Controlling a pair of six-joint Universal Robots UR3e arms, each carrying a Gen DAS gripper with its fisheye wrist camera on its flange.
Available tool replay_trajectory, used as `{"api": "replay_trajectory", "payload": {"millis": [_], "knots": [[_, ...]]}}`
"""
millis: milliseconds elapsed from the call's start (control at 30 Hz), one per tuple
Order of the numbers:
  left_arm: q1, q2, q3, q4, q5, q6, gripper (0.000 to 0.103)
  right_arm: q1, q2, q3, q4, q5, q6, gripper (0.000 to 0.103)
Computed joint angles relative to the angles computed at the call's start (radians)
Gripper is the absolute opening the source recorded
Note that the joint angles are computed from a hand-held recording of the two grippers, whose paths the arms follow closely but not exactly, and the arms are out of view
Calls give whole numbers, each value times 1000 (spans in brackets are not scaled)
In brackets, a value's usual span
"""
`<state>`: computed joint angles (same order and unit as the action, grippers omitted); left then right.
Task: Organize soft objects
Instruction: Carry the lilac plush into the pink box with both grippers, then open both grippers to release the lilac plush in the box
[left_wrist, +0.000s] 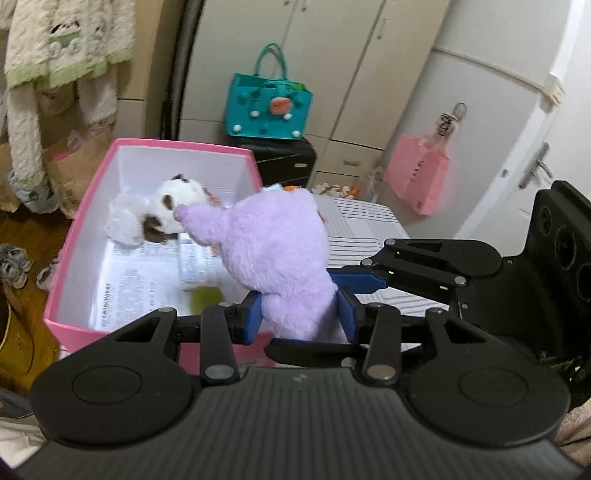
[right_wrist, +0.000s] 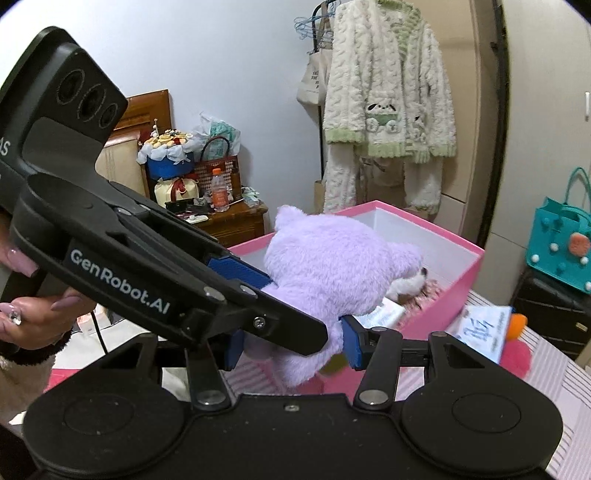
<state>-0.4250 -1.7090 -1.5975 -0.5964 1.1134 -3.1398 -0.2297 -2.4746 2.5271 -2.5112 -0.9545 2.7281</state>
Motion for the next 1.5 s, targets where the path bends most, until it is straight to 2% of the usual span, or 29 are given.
{"api": "replay_trajectory", "payload": {"millis": [133, 267, 433, 667, 767, 967, 1067, 1133, 1200, 1300, 1500], "knots": [[33, -50, 83, -59, 17, 12, 42, 130, 325, -71, -277, -90, 72, 57], [64, -130, 201, -141, 30, 15, 42, 171, 536, -175, -348, -100, 92, 57], [98, -258, 400, -318, 33, 5, 42, 163, 726, -332, -252, -49, 73, 57], [118, -417, 632, -496, 44, 4, 42, 191, 897, -496, -151, -57, 69, 57], [120, -475, 736, -586, 42, 9, 42, 174, 927, -523, -110, -27, 67, 58], [101, -568, 916, -714, 71, 22, 42, 172, 957, -554, -82, -37, 57, 58], [91, -605, 1000, -774, 97, 14, 45, 169, 973, -572, -64, -30, 60, 62], [87, -579, 961, -736, 124, 13, 47, 172, 976, -578, -60, -45, 51, 65], [78, -515, 854, -642, 167, 19, 55, 193, 975, -573, -88, -100, 41, 66], [81, -429, 729, -556, 175, 39, 57, 204, 930, -536, -109, -148, 21, 70], [63, -308, 583, -490, 206, 63, 58, 95, 698, -410, -9, -55, -60, 71]]}}
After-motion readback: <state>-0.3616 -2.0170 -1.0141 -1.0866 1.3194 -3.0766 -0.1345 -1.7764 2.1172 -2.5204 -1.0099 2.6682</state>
